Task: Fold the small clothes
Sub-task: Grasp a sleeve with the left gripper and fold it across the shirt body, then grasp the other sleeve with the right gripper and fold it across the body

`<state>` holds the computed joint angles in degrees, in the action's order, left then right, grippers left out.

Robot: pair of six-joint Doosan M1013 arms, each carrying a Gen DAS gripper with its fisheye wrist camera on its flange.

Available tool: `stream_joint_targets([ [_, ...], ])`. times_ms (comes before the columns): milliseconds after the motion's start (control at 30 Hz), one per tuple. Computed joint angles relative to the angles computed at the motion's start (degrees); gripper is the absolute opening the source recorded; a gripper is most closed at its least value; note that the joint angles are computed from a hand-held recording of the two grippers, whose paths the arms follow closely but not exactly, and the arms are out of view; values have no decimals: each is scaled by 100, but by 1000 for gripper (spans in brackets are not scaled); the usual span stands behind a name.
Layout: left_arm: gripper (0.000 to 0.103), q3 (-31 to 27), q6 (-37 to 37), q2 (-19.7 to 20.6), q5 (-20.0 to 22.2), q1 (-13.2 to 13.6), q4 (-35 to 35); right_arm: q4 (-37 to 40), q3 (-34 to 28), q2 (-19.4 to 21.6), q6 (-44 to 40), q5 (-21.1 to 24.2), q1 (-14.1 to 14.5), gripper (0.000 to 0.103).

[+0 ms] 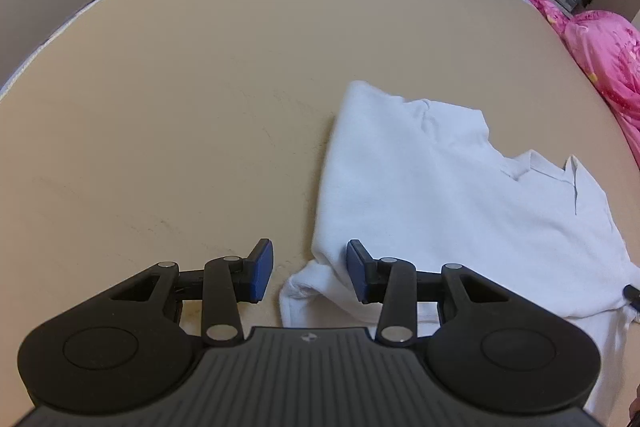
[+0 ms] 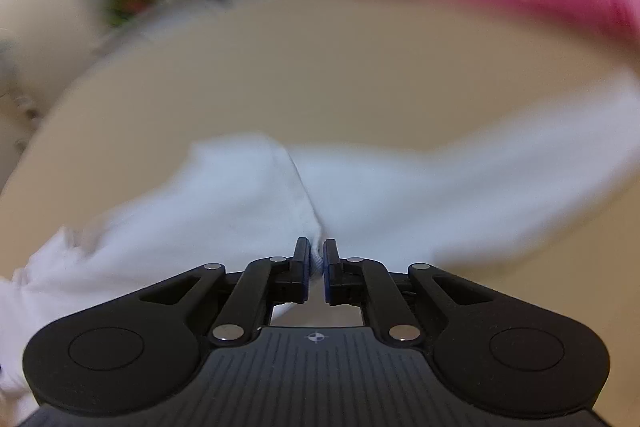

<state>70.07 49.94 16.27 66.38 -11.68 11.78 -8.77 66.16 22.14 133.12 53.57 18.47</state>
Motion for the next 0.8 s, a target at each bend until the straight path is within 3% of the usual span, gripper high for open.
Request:
stream_joint_targets([
  [33,45,1,17,-10,-18,-11,26,188,13,0,175,62,-67,12],
  [100,45,29,22,-38,-80,-22,60,-173,112,-99,346,-205,-30,13],
  [167,47,-50,94,46,249,-42,154,-389,302,-239,209,-758,13,20],
  [200,54,-88,117,100,463,-39,156,-71,349,-256,-40,-902,-24,21],
  [233,54,-82,72,108,489,-40,158,511,311,-210,-420,-791,-107,21],
  [300,53,-91,49,80,453,-92,301,923,67,3,-670,-25,-182,17],
  [367,53,-34,43,-1,224,-152,427,856,122,-27,-426,-64,-204,16],
  [433,53,-11,159,-15,149,-158,312,627,108,-49,-700,-166,-163,25],
  [500,54,-133,347,137,612,-157,194,567,4,14,-696,139,-196,26],
  [567,55,-132,291,152,632,-188,280,762,71,-34,-442,145,-324,26],
  [667,54,-39,235,18,216,-321,705,524,193,-178,-412,-109,-379,33],
  [700,54,9,268,-34,35,-359,769,378,213,-216,-401,-169,-393,41],
  [800,55,118,457,-120,-333,-404,624,338,351,-326,-407,-349,-557,46],
])
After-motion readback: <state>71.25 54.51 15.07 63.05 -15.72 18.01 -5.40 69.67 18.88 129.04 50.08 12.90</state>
